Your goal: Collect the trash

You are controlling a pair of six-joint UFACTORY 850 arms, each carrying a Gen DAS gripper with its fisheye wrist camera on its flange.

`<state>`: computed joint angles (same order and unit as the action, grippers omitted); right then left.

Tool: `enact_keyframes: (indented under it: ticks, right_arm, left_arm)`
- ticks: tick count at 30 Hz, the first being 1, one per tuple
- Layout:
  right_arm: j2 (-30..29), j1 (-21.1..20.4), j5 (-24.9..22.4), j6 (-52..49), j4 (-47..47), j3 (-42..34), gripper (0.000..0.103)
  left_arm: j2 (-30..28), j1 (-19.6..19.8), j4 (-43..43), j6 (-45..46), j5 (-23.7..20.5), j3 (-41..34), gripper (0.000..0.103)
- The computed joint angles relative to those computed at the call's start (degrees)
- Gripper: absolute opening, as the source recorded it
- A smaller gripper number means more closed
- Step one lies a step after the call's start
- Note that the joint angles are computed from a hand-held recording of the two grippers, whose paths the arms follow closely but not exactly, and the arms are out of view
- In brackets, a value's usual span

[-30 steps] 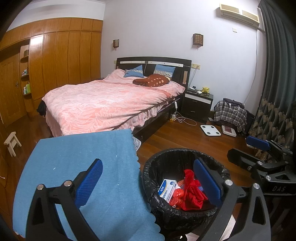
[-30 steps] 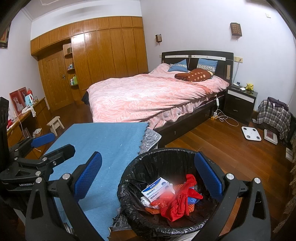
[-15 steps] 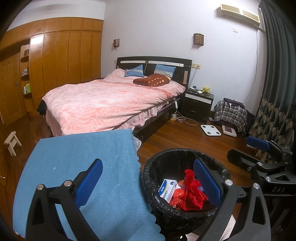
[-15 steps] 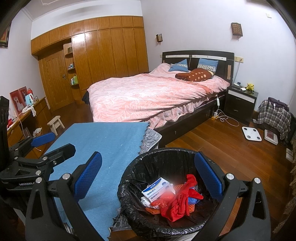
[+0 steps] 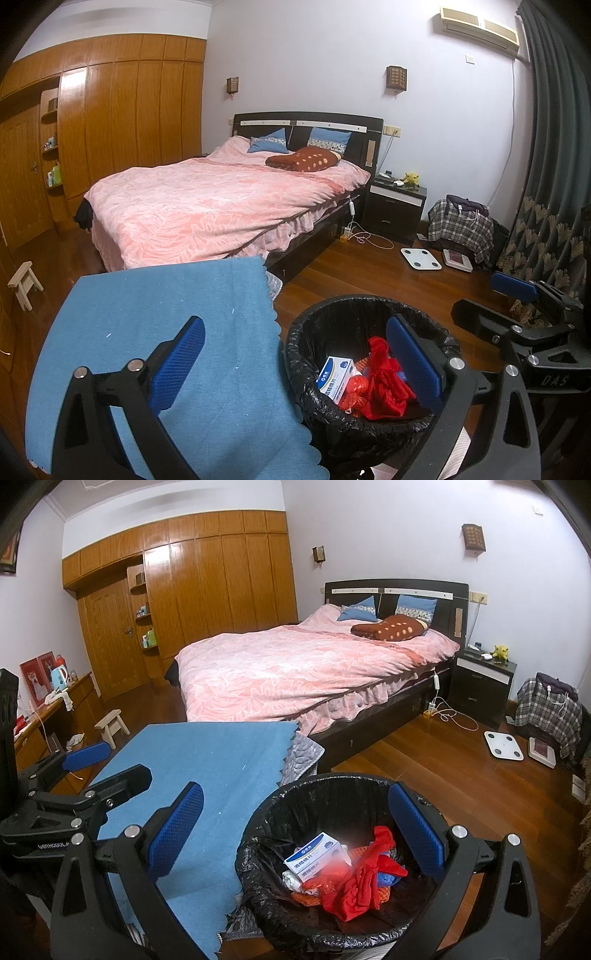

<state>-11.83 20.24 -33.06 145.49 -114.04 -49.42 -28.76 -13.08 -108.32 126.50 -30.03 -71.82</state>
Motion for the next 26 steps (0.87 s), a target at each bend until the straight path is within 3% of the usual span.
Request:
enact_keyframes:
  ticks: [26]
  right_arm:
    - [-0.2,0.4,0.0,-0.2,0.7,-0.2,0.097]
  left_arm:
    - [0.0,0.0,0.8,-0.8,0.1,-0.1,0.097]
